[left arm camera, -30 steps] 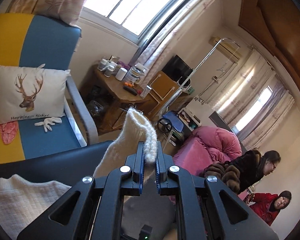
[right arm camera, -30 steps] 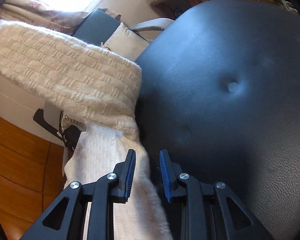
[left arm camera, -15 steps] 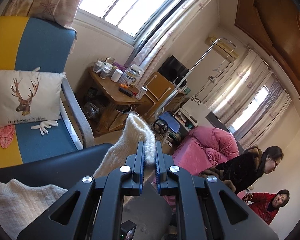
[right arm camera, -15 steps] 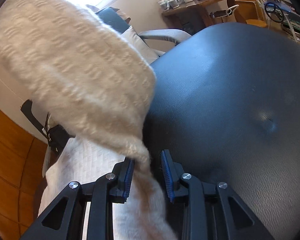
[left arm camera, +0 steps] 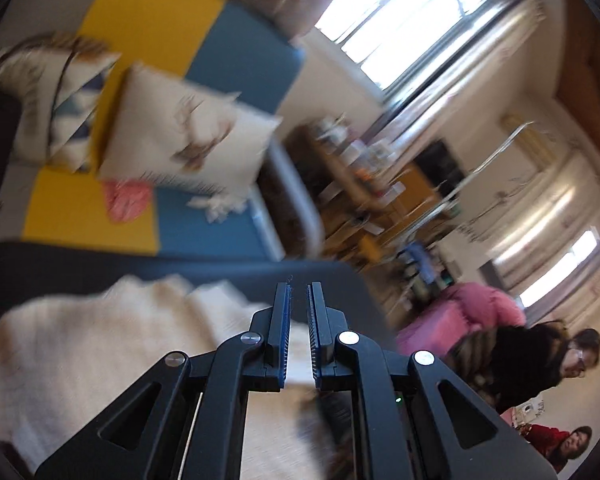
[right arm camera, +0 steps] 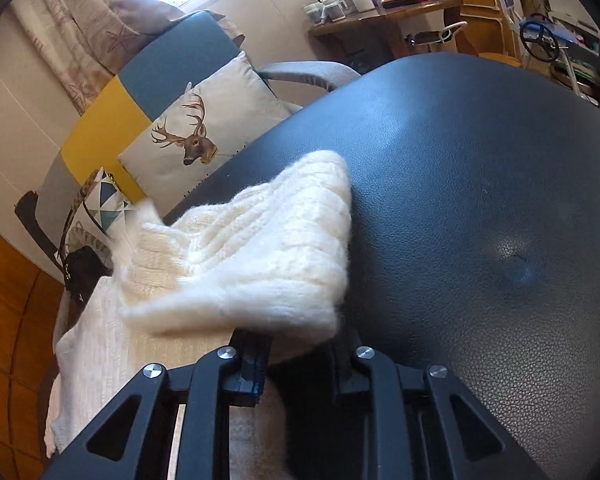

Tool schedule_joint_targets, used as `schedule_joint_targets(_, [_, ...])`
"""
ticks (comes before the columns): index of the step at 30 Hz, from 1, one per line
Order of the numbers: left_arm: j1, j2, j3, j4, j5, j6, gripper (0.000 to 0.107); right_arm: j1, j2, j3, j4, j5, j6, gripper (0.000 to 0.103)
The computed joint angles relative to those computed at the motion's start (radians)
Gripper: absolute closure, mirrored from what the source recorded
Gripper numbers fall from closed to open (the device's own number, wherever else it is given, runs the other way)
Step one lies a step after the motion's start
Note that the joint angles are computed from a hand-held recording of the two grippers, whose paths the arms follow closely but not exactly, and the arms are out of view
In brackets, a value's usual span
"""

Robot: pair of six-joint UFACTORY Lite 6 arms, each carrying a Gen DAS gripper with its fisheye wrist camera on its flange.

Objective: Fold clothes

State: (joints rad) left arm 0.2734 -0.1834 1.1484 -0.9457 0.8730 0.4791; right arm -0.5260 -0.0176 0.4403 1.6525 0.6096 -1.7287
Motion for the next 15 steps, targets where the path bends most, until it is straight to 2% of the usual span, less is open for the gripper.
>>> schedule_joint_targets(2, [0.007, 0.061, -0.069, -0.015, 0.016, 0.044, 0.096, -0.001, 0.011, 0.010, -0.011, -0.001, 0.018, 0.081])
schedule_joint_targets(6, [-0.003, 0.256, -0.104, -0.118, 0.012, 0.127, 0.079, 0.003, 0.030, 0.030, -0.027, -0.009, 0.038, 0.081])
schedule_joint_targets(7, [-0.014, 0.313, -0.092, -0.154, 0.010, 0.133, 0.078, -0.001, 0.036, 0.035, -0.035, -0.006, 0.043, 0.081])
schedule_joint_targets(12, [-0.065, 0.518, -0.025, -0.319, -0.021, 0.178, 0.077, -0.019, 0.073, 0.066, -0.072, 0.016, 0.058, 0.081])
schedule_joint_targets(15, [-0.090, 0.606, 0.033, -0.362, -0.052, 0.166, 0.077, -0.020, 0.081, 0.075, -0.084, 0.022, 0.063, 0.081])
